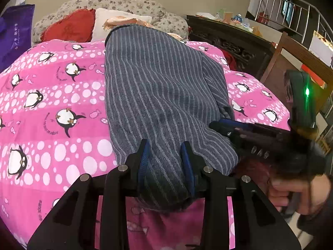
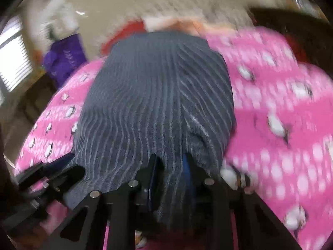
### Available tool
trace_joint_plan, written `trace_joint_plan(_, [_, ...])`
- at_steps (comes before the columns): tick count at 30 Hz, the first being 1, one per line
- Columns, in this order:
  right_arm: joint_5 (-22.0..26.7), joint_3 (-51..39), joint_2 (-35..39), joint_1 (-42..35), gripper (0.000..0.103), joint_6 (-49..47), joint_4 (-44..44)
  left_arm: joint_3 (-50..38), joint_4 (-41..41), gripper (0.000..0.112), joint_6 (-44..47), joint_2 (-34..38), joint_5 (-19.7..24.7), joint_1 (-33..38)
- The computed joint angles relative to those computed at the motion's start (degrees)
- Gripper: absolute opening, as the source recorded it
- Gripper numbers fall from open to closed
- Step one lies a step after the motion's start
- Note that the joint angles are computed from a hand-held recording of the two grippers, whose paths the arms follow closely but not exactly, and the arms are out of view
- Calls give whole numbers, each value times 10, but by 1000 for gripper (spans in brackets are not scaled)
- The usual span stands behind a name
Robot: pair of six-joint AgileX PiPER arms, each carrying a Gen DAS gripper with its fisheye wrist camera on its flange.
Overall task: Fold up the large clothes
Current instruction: 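Grasp the end of the narrowed coat with both tools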
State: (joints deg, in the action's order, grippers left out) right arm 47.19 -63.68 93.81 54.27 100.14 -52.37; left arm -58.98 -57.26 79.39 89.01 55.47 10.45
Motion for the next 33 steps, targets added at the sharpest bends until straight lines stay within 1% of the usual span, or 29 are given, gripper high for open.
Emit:
trace_joint_plan(2, [1, -5, 0, -3, 25, -24, 7, -4, 4, 31, -9, 2, 3, -1])
trace_joint_plan(4, [-18, 10, -21, -9, 25, -33, 14, -17, 21, 31, -42, -3, 15, 0])
trace_joint_plan(6, [-24, 16, -58, -15, 25, -55, 30, -50, 34, 31, -70, -7, 47, 7])
trace_joint_plan(8, [-6, 5, -86, -10, 25, -45, 8, -104, 27, 31, -110, 3, 75, 14])
trace_joint_plan(9, [19, -9, -96, -5, 25, -37, -15, -142, 26, 31, -140, 16, 82, 10])
trace_joint_plan(10, [43, -31, -101, -6, 25, -43, -35, -181, 31, 31, -176, 32, 82, 0])
trace_joint_plan(11, [57, -57, -99, -17, 25, -51, -49, -230, 52, 31, -233, 53, 75, -20])
trace_joint_plan(12, [66, -87, -89, -35, 25, -65, -46, -286, 80, 31, -290, 82, 53, -47])
trace_joint_plan(13, [76, -124, -71, -55, 25, -89, -27, -341, 112, 31, -347, 110, 47, -68])
trace_joint_plan(14, [91, -181, -39, -87, 25, -125, 7, -398, 135, 31, -405, 144, 32, -93])
trace_joint_plan(15, [106, -230, -9, -109, 25, -148, 29, -456, 165, 31, -462, 179, 28, -114])
trace_joint_plan(17, [120, -317, 50, -146, 25, -178, 61, -570, 224, 31, -577, 250, 43, -148])
trace_joint_plan(19, [123, -379, 101, -182, 25, -211, 107, -680, 292, 31, -680, 317, 65, -183])
trace_joint_plan(20, [119, -391, 114, -193, 25, -226, 127, -712, 318, 31, -702, 343, 56, -201])
trace_joint_plan(21, [120, -417, 145, -212, 25, -256, 160, -729, 336, 31, -709, 360, 55, -212])
trace_joint_plan(22, [115, -420, 160, -221, 25, -267, 174, -750, 360, 31, -716, 381, 54, -223])
trace_joint_plan(23, [105, -416, 172, -228, 25, -272, 180, -755, 380, 35, -719, 400, 45, -233])
trace_joint_plan(25, [79, -383, 193, -240, 29, -286, 176, -728, 374, 37, -701, 415, 19, -234])
trace_joint_plan(26, [42, -349, 195, -249, 33, -279, 162, -697, 352, 37, -683, 412, -4, -228])
trace_joint_plan(27, [14, -325, 191, -258, 34, -268, 162, -672, 329, 37, -666, 408, -25, -222])
trace_joint_plan(28, [-27, -292, 182, -274, 35, -254, 176, -669, 320, 37, -661, 411, -30, -220])
trace_joint_plan(29, [-47, -282, 180, -283, 36, -250, 181, -673, 321, 37, -664, 415, -32, -221])
trace_joint_plan(30, [-51, -287, 187, -289, 36, -260, 187, -680, 327, 37, -668, 420, -31, -223])
trace_joint_plan(33, [-33, -309, 200, -290, 37, -275, 194, -708, 340, 38, -681, 436, -23, -228])
